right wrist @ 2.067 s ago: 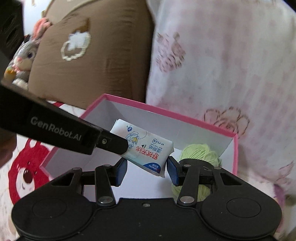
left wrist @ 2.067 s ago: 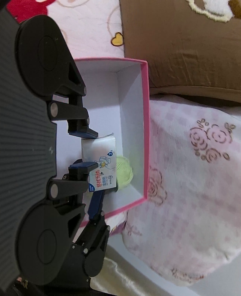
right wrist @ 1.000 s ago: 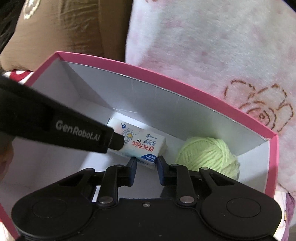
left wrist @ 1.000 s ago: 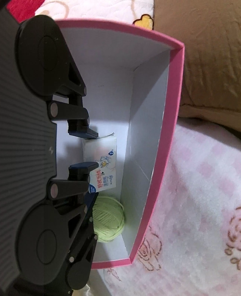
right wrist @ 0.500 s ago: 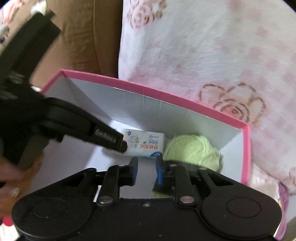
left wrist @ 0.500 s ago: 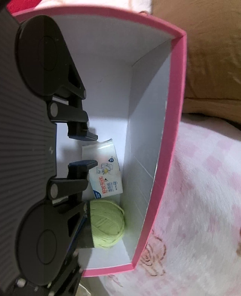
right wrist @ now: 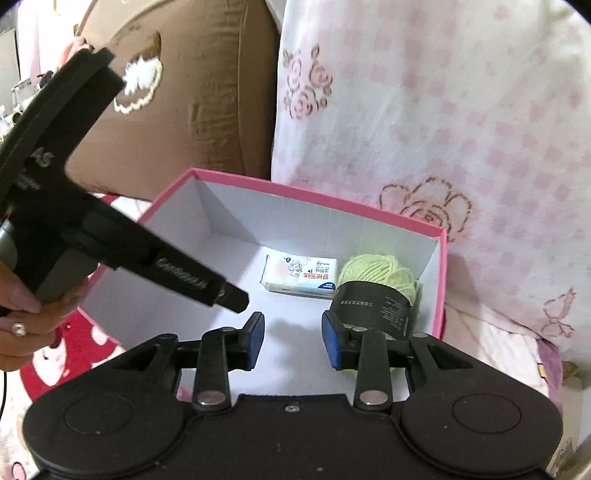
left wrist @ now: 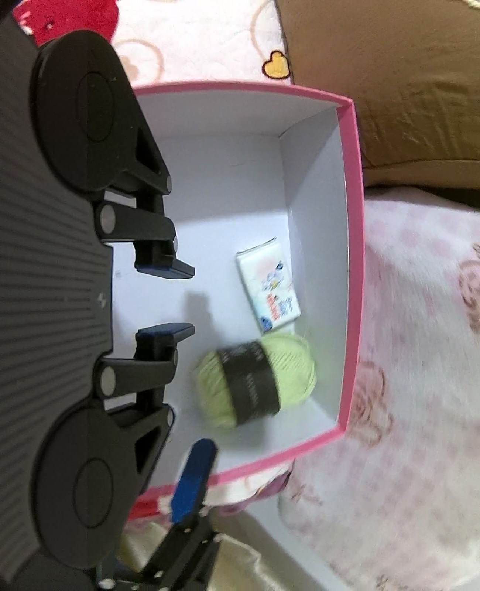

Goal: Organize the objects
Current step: 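Lower the tissue pack beside the yarn ball inside the box, then withdraw the open left tool from the box toward the items on the bed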

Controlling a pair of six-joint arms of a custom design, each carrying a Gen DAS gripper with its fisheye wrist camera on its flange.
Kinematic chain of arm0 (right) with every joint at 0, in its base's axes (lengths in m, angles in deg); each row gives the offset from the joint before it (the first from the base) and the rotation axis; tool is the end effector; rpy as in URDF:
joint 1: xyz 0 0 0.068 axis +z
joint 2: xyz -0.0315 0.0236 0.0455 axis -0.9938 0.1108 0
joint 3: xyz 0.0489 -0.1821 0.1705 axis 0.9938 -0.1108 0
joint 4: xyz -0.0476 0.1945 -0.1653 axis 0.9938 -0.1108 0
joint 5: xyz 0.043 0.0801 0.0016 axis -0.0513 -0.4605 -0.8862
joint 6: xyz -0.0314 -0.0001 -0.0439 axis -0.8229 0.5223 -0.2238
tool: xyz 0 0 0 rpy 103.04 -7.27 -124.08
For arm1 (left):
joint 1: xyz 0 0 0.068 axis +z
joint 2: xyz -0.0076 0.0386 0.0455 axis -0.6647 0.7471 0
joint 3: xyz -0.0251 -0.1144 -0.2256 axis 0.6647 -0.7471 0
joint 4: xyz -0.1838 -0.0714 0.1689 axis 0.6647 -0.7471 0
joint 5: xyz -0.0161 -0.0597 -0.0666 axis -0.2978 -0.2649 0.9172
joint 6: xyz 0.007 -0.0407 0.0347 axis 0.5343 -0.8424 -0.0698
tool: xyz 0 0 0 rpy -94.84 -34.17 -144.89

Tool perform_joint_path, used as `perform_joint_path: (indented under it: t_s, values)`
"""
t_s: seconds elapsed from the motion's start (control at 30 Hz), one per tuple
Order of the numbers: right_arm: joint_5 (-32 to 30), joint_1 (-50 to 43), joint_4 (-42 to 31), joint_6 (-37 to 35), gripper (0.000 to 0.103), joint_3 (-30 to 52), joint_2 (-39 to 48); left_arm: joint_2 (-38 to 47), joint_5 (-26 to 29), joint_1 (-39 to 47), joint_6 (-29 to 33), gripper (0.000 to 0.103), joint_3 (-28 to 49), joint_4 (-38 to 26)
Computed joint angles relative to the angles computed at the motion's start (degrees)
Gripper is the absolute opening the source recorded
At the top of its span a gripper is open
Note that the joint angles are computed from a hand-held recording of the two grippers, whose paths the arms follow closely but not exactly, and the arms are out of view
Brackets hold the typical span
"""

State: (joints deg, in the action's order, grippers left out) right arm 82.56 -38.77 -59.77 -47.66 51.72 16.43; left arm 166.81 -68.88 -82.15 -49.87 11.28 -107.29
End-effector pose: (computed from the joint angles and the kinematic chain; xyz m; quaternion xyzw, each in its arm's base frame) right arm 0.1612 0.1423 0.2158 -0.0992 0.9259 0.0392 0.3623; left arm 0.2651 -0.2353 0.1839 0.2179 0.9352 -0.2083 0.1857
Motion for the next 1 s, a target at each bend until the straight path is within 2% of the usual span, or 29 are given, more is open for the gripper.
perform_joint_path:
  t_s: [0.13, 0.3, 0.57, 0.7, 0.93, 1.0]
  values:
    - [2.5, 2.9, -5.1, 1.4, 0.041, 1.6, -3.9, -8.6, -0.9, -1.4, 1.1, 0.024, -2.4, -4.7]
    - [7.1, 8.5, -12.3, 5.5, 0.046, 4.4, -8.4, -15.3, -2.5, -4.6, 1.9, 0.024, -2.8, -10.1]
    - [13.8, 20.6, -25.6, 15.6, 0.047, 10.9, -10.3, -27.8, -8.6, -11.6, 2.5, 0.024, -3.6, -23.1]
    - [17.2, 28.3, -32.5, 22.9, 0.049, 14.3, -9.6, -32.4, -10.5, -14.8, 0.5, 0.024, -2.2, -28.7]
    - [20.9, 41.4, -47.2, 36.7, 0.051, 22.8, -4.0, -33.0, -16.1, -24.4, -6.5, 0.024, 4.0, -38.1]
    - [21.9, 45.4, -52.0, 41.2, 0.052, 26.0, -1.7, -33.5, -16.2, -26.4, -8.8, 0.024, 5.4, -41.1]
